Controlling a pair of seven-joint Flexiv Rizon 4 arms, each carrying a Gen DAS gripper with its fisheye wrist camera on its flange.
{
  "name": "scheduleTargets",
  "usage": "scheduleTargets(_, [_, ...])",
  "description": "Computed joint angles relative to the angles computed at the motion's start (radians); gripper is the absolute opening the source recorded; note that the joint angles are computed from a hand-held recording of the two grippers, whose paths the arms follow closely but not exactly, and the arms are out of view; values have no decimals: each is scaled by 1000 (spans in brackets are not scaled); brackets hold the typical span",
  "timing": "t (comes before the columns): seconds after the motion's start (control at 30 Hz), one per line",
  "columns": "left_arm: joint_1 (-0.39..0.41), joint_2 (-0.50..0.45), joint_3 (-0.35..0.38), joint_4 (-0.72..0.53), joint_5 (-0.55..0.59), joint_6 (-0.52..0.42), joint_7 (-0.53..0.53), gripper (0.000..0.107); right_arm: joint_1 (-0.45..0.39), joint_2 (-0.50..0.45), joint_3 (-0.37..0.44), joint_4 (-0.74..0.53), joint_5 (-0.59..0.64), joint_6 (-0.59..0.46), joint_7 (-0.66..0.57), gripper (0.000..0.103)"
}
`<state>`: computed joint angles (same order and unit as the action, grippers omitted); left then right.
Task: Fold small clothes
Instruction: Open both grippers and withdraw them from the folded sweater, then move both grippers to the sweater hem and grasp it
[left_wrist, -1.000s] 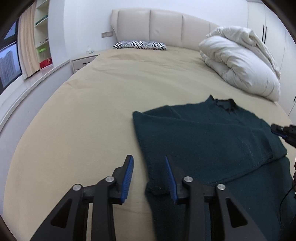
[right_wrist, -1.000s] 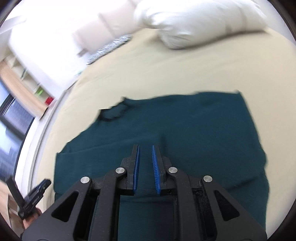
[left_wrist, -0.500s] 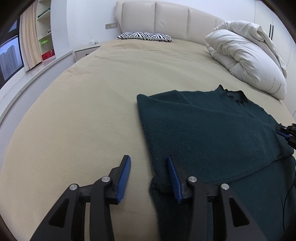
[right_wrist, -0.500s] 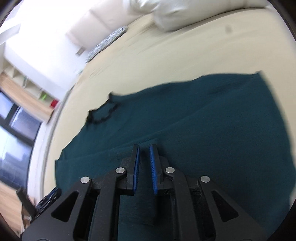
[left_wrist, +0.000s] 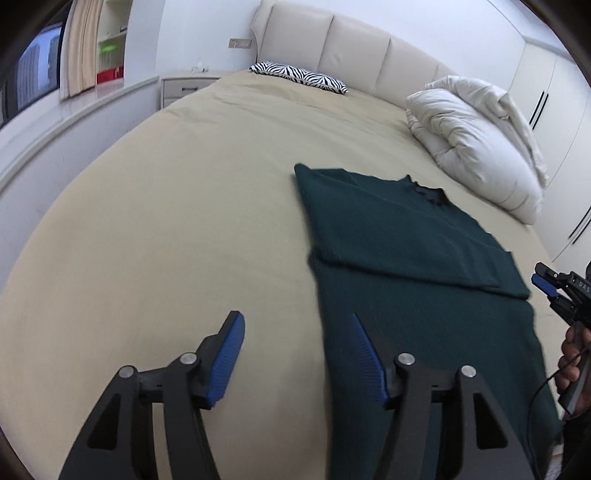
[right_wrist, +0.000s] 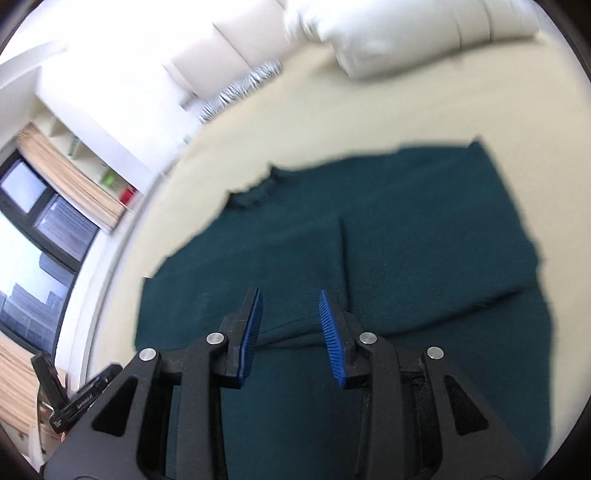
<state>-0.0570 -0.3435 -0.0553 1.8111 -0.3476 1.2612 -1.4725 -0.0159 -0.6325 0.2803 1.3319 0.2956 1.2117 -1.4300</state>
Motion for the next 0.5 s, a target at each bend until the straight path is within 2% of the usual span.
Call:
scheduleTargets(0.03, [29,36,-41,57,-69,9,39,63,-22,37,29,48,26,28,-35,32])
scheduleTargets(0.1, [80,103,-131,163,-281,-9,170,63,-53,93,63,115,70,49,-75,32])
scheduleTargets(0.17, [89,162,-162,236,-450,-71,286,63,-96,159,105,194,138,56,-130,32])
scheduleTargets(0.3, [46,255,-132,338,-623,-181,382,61,-163,290,162,331,309,41,-256,32])
scheduleTargets(0.33, [34,274,-118,355,-647,-200,392,61,-189,334,173,371,353,18,-293,32])
scheduleTargets(0.4, [8,308,-87,385,-659,-234,389,61,-191,393,162,432,383,0,-323,33])
scheduleTargets(0.5, [-27,335,-43,409,-691,-290,401,61,-215,493,146,525,465,-34,-384,45])
